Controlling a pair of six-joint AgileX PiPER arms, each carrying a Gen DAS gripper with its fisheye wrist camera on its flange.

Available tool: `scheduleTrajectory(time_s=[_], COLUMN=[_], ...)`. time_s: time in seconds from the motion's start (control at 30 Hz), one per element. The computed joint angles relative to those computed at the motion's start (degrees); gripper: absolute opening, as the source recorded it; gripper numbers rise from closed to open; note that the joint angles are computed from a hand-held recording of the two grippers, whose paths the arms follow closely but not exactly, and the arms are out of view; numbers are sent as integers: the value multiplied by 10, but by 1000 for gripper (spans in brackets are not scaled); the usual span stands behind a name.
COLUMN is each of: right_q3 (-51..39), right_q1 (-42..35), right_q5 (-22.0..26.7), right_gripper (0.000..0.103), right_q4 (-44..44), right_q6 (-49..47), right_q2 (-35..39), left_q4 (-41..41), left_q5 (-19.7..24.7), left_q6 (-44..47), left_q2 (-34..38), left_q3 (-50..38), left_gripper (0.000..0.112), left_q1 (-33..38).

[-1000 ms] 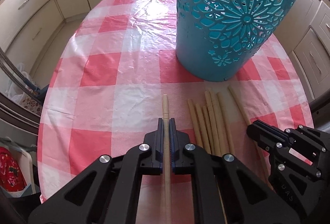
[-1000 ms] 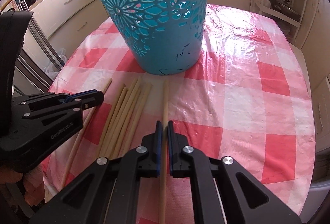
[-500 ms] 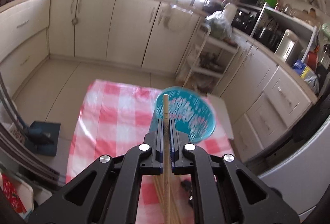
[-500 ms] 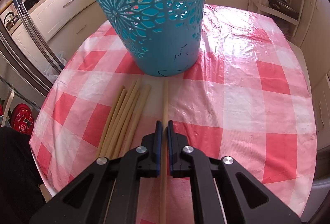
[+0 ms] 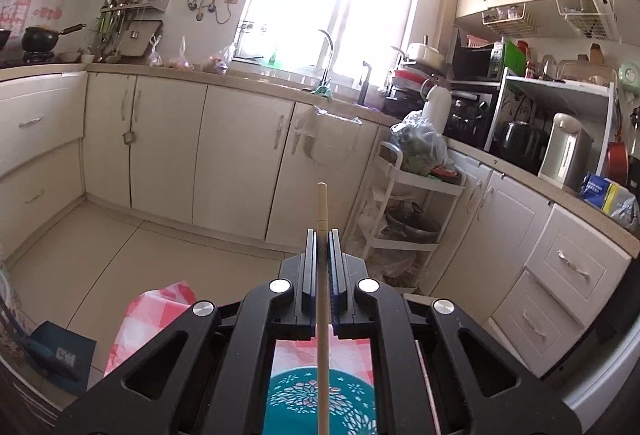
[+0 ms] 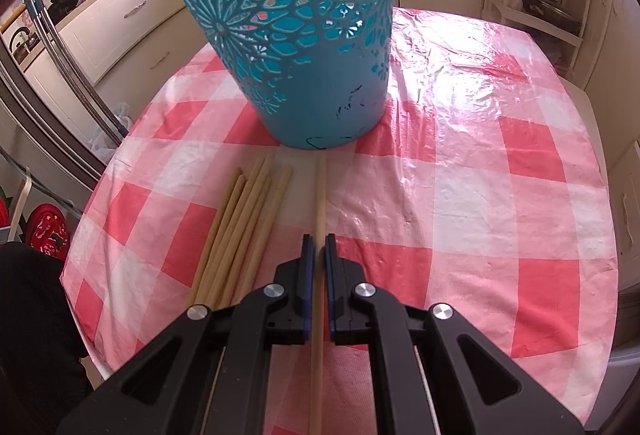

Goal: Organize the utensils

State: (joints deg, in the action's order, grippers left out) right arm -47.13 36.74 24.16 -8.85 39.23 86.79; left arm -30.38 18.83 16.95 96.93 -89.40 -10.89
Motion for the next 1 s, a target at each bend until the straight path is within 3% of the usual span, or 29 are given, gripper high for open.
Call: scheduleTrajectory(time_s=[0.17, 0.33, 0.43, 0.5, 0.6, 0.77, 0.9, 1.0], right_q3=[0, 0, 1, -1, -15, -45, -44, -11], right_q1=[-15, -20, -21, -18, 4, 53, 39, 34], right_q5=[-4, -4, -4, -1, 19, 66, 80, 83], right_gripper=[6, 6, 6, 6, 6, 6, 6, 6], right_q4=[44, 58, 62, 52, -13, -141, -70, -6], right_q6=[-47, -71, -81, -75, -21, 77, 19, -11], right_q2=[0, -1, -1, 0, 9, 34, 17, -47], left_q4=[31, 52, 36, 32, -34, -135, -190, -229], left_q5=[-21, 6, 16, 12, 17, 50, 67, 67], left_q6=[-2, 14, 50, 69, 148, 271, 338, 381], left_q2=[9, -6, -39, -70, -114, -148, -155, -153], left_q3=[52, 100, 148, 186, 235, 283, 316, 339], left_gripper=[5, 6, 21, 44, 54, 59, 60, 61], left_q1=[1, 16, 35, 52, 92, 171, 231, 266])
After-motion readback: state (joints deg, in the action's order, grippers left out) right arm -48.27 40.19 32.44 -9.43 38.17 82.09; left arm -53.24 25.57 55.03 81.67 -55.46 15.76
